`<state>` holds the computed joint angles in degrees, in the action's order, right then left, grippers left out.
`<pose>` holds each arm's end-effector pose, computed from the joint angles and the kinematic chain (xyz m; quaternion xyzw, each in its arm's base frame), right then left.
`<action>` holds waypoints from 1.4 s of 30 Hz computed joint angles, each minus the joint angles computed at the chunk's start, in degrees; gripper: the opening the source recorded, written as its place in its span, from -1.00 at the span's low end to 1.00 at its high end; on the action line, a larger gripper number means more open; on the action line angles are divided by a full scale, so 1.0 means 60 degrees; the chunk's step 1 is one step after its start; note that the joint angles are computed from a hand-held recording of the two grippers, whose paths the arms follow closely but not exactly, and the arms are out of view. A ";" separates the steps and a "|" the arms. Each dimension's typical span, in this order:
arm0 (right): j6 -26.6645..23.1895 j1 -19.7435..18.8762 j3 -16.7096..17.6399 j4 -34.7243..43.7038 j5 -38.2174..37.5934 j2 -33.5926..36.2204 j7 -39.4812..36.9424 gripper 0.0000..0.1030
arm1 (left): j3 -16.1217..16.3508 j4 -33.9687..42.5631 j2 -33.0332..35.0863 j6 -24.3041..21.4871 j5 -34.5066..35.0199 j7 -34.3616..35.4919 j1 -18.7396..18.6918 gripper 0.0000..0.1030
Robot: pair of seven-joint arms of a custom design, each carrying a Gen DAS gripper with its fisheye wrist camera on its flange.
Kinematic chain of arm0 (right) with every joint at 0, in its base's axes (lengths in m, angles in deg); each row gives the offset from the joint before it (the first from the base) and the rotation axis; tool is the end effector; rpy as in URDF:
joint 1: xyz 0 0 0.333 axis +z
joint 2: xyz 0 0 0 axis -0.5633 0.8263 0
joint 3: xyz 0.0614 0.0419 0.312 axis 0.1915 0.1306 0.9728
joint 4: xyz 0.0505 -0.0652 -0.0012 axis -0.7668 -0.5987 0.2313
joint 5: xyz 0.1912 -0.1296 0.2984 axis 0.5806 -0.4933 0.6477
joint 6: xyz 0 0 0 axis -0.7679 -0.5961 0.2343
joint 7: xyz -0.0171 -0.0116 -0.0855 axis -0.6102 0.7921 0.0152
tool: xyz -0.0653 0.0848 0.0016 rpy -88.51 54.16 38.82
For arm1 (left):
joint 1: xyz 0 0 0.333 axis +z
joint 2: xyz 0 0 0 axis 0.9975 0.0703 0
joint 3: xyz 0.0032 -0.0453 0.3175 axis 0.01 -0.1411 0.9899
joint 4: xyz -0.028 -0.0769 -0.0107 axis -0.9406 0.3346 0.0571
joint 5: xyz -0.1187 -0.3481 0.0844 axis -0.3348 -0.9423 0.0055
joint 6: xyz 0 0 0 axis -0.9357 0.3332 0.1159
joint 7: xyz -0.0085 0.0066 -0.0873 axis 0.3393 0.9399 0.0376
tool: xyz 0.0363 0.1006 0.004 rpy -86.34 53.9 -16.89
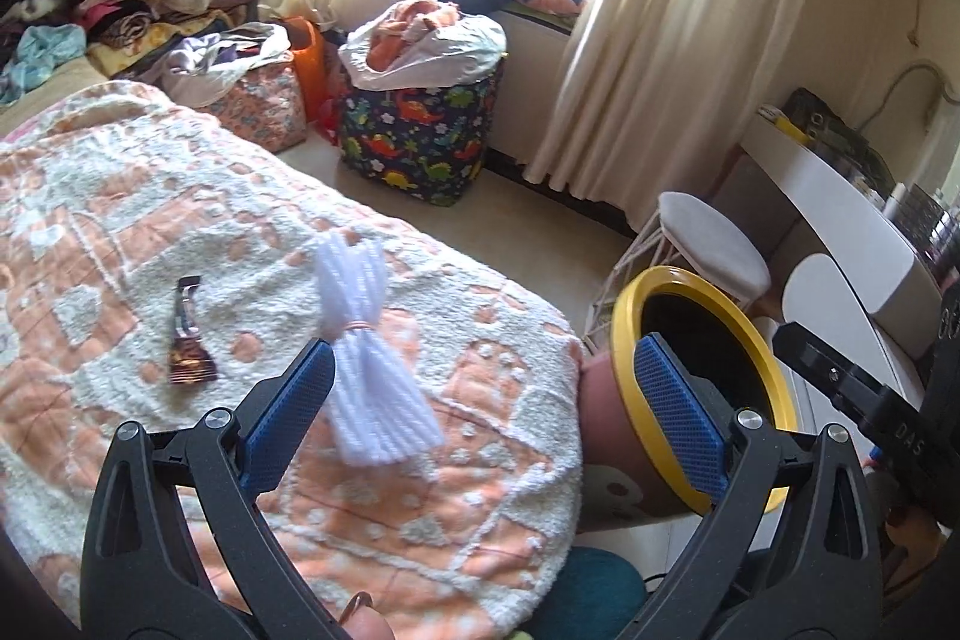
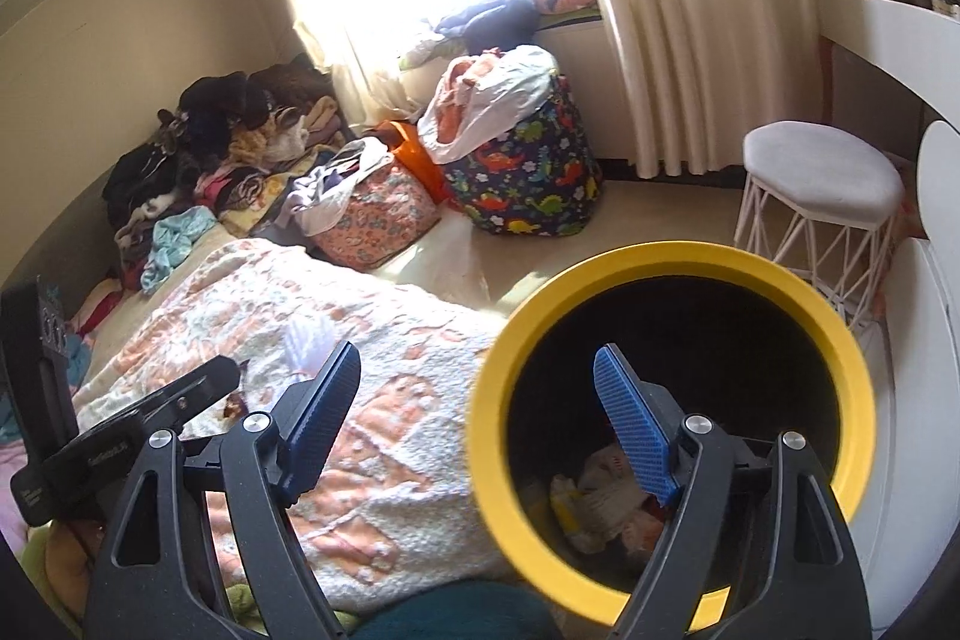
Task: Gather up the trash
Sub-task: 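Move both open tools back over the chocolate wrapper and second foam bundle, then grasp the brown chocolate wrapper with the left tool while the right tool grasps the foam bundle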
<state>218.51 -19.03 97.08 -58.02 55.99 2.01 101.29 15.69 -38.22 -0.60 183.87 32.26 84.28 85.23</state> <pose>0.6116 0.2109 0.4824 -0.6636 0.5737 -0.1458 0.4574 0.5828 -0.1318 0.4779 -0.6893 0.5688 -0.3921 0.2182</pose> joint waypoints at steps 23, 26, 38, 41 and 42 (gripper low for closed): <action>-0.1922 0.1482 -0.0368 0.1795 -0.3067 0.1603 0.1910 0.51 | 0.0716 -0.1052 -0.0149 0.0340 0.0148 -0.1555 0.1072 0.78; -0.2343 0.1576 -0.0394 0.2258 -0.3448 0.1960 0.2198 0.51 | 0.0930 -0.1045 -0.0045 0.0349 0.0262 -0.1776 0.1016 0.78; -0.4054 0.1639 -0.0404 0.4303 -0.4218 0.3510 0.3270 -0.06 | -0.0967 -0.0516 0.0833 0.0024 -0.1690 -0.0033 0.2663 0.12; -0.4230 0.1560 -0.0274 0.4466 -0.4117 0.3650 0.3173 -0.36 | -0.0866 -0.0315 0.1043 -0.0088 -0.1760 0.0092 0.2521 -0.01; -0.4174 0.1488 -0.0172 0.4379 -0.3996 0.3614 0.3007 -0.46 | -0.0711 -0.0286 0.1078 -0.0106 -0.1715 0.0032 0.2370 -0.05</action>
<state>193.46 -10.11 96.05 -31.74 32.02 23.69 119.33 11.42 -39.93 5.87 183.24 21.97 84.47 99.45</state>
